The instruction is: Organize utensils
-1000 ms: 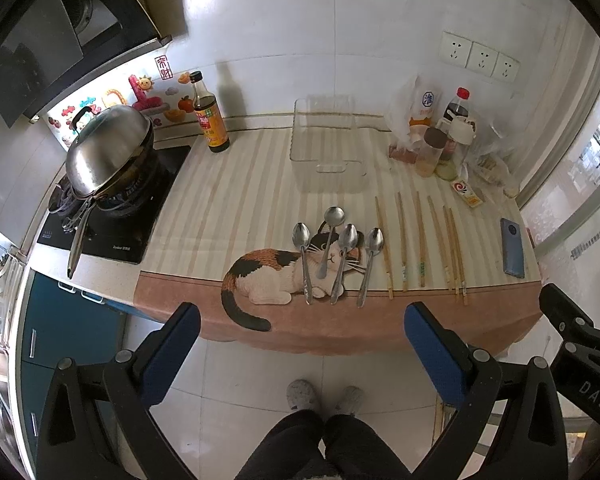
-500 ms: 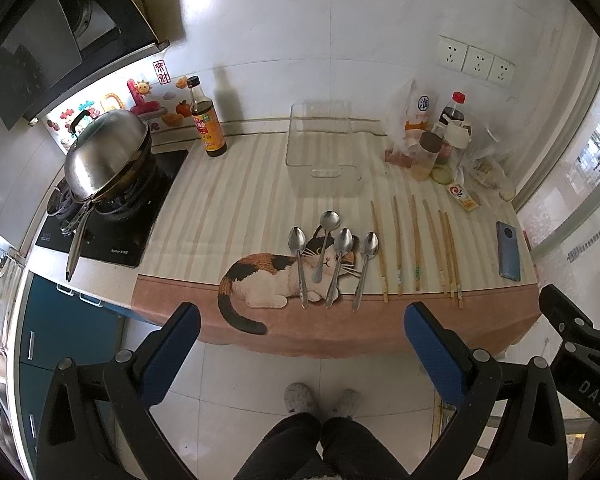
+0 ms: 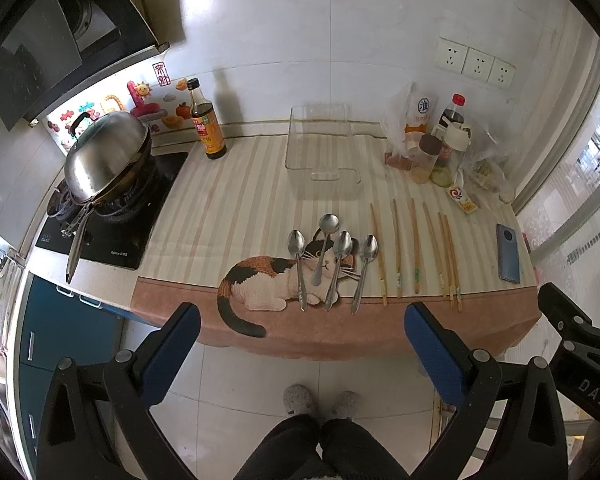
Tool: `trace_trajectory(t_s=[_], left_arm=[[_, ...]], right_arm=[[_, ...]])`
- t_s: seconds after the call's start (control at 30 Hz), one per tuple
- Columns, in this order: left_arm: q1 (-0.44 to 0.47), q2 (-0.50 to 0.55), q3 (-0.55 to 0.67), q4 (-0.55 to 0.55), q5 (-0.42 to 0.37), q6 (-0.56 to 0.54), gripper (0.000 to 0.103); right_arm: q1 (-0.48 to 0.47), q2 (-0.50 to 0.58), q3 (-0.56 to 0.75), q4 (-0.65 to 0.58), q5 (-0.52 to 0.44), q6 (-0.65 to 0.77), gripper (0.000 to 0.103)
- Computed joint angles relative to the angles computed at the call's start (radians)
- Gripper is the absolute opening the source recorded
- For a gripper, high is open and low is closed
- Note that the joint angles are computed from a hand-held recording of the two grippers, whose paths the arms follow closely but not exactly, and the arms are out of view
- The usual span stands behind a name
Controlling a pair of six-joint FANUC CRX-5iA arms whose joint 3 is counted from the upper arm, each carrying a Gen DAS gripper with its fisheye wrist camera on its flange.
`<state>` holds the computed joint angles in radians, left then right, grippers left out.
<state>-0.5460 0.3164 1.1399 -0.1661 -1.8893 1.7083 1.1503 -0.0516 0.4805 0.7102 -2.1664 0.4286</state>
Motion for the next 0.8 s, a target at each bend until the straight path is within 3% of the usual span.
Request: trace_trajectory(t_s=[0.8], left_arm=[[0.001,0.002,0.002,0.001,0.001,-0.001,0.103]], right_arm=[[-0.029,0.012,0.014,-0.003,0.01,0.031,0.103]])
